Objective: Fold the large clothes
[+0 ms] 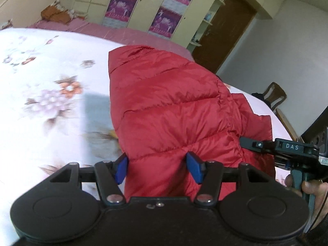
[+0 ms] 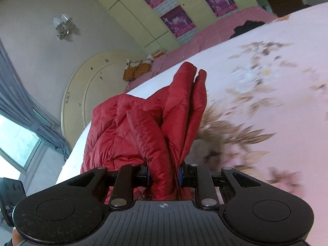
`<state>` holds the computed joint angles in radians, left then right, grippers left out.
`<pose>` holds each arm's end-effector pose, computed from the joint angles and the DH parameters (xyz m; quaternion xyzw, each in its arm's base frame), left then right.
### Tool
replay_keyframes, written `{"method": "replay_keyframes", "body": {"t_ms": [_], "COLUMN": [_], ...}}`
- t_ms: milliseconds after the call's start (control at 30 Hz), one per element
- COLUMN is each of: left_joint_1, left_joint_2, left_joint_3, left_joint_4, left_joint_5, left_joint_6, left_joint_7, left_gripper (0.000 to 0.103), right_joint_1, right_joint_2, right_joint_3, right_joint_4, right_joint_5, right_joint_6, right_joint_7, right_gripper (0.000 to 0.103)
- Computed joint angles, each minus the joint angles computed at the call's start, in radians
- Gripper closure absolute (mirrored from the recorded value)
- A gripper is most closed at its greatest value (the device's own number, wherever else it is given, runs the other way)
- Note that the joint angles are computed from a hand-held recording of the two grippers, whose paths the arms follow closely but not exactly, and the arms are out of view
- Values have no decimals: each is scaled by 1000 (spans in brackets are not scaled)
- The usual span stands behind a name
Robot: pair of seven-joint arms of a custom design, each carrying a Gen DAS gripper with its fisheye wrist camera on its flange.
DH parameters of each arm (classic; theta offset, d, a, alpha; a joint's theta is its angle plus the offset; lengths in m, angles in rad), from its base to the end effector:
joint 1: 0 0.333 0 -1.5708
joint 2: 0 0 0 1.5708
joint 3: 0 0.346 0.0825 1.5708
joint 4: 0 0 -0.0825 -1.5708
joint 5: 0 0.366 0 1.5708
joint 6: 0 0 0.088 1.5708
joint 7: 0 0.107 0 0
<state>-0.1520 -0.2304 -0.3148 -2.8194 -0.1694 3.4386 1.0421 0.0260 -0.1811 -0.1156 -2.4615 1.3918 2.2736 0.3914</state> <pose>0.3662 -0.1654 0.4118 -0.7129 0.5697 -0.3849 0.1383 0.4511 -0.0170 0.4201 -0.6418 0.5853 0.0822 0.4886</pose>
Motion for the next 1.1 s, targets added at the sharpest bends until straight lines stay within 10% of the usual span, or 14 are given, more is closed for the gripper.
{"method": "replay_keyframes", "body": {"t_ms": [267,367,533,667,700,767,933,1100], "left_joint_1": [-255,-280,-199,-25,-8,42,19,49], "left_joint_2": [95,130,126,26,20,34,154,192], "left_joint_3": [543,652,601,362,343,249,253,220], "left_joint_4": [8,16,-7,-89,-83,-41,76,70], "left_joint_5": [499,721,724,435,443,392,465,454], "left_joint_6": [29,75,105,168,183,158,63,70], "left_joint_7": [-238,-383,-370,-125,-107,3,-22,-22], "left_gripper": [44,44,42,47,50,51,56,54], "right_joint_1": [70,58,48,81,89,114,179,184], "right_joint_2": [119,162,111,-36,-54,-63,42,111], "right_joint_3": [73,67,73,81,78,88,151,107], "right_joint_4": [19,28,6,-58,-59,-47,-19,-16], "right_joint_5": [36,56,15,74,79,63,-129,-156], "right_joint_6": [138,124,162,356,366,386,583,526], "right_joint_7": [57,77,107,-20,-57,-129,-14,56], "right_gripper": [80,80,66,51,53,91,96,96]}}
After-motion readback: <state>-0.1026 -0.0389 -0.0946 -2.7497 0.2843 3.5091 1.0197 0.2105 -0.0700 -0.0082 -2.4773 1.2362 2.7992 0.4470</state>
